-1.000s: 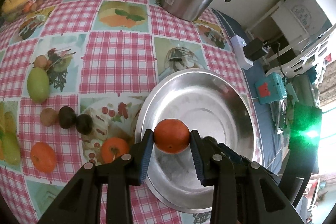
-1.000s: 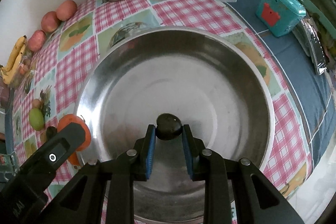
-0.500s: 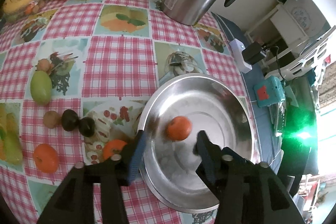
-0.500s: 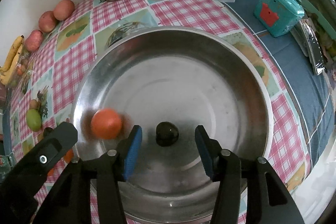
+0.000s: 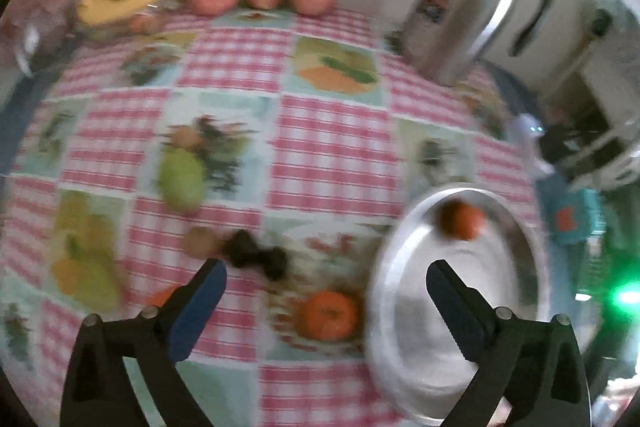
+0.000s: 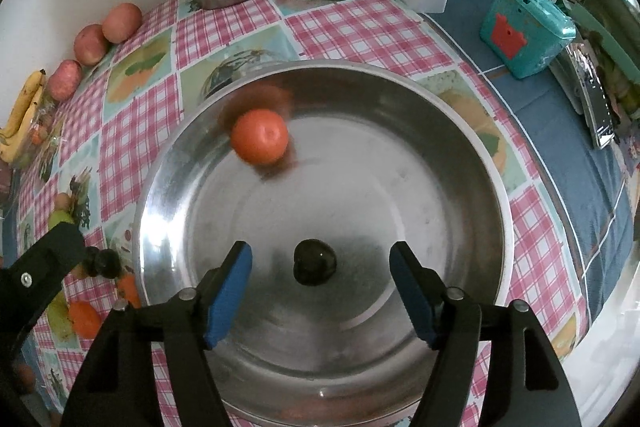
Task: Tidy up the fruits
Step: 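Withdraw both open tools from the steel plate back over the fruit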
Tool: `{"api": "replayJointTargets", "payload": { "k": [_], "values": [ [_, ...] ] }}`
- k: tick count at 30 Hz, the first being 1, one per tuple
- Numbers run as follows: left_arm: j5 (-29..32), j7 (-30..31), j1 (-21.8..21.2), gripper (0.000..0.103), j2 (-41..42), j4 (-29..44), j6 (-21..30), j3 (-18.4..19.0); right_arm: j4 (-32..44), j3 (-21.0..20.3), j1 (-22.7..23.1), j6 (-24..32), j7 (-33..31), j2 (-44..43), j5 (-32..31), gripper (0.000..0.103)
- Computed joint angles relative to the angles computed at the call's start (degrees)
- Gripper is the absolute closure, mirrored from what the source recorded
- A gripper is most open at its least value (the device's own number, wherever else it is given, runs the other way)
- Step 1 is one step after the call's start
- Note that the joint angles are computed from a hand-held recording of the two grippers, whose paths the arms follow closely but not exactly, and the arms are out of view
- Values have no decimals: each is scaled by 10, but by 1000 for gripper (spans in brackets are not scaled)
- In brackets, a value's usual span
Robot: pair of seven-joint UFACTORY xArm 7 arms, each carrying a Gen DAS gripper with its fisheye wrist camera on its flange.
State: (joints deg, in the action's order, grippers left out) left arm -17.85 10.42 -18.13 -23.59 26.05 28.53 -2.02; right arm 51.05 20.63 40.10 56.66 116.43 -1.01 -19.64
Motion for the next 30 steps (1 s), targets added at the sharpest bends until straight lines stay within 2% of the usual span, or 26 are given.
{"api": "replayJointTargets", "payload": {
  "k": [3, 4, 8, 11, 12, 13, 14, 19, 23, 30],
  "values": [
    [110, -83, 68, 0, 6, -6, -18, -54, 3, 0, 0, 2, -6, 1, -3, 30],
    [138, -103, 84, 0, 9, -6, -22, -60, 3, -1, 0, 1, -9, 1, -2, 30],
    [168, -120, 94, 0, 20, -2, -31, -37, 4, -2, 0, 2, -20, 4, 1, 30],
    [193, -134, 111, 0, 25, -1, -45, -35, 7, -2, 1, 4, -26, 5, -5, 28],
    [203, -136, 117, 0, 26, -1, -50, -34, 8, -2, 1, 5, -28, 6, -10, 20],
    [209, -137, 121, 0, 27, -1, -54, -31, 11, -1, 2, 8, -26, 7, -19, 15],
    [211, -138, 123, 0, 24, -2, -53, -29, 15, 0, 4, 11, -24, 8, -29, 12],
    [196, -125, 125, 0, 31, 4, -53, -5, 39, 0, 13, 12, -29, 26, -74, 8],
    [183, -113, 129, 0, 29, 1, -60, 4, 64, -4, 24, 13, -45, 49, -100, 8],
    [144, -77, 120, 0, 6, -18, -68, 27, 85, -14, 40, 5, -35, 65, -130, 8]
  ]
}}
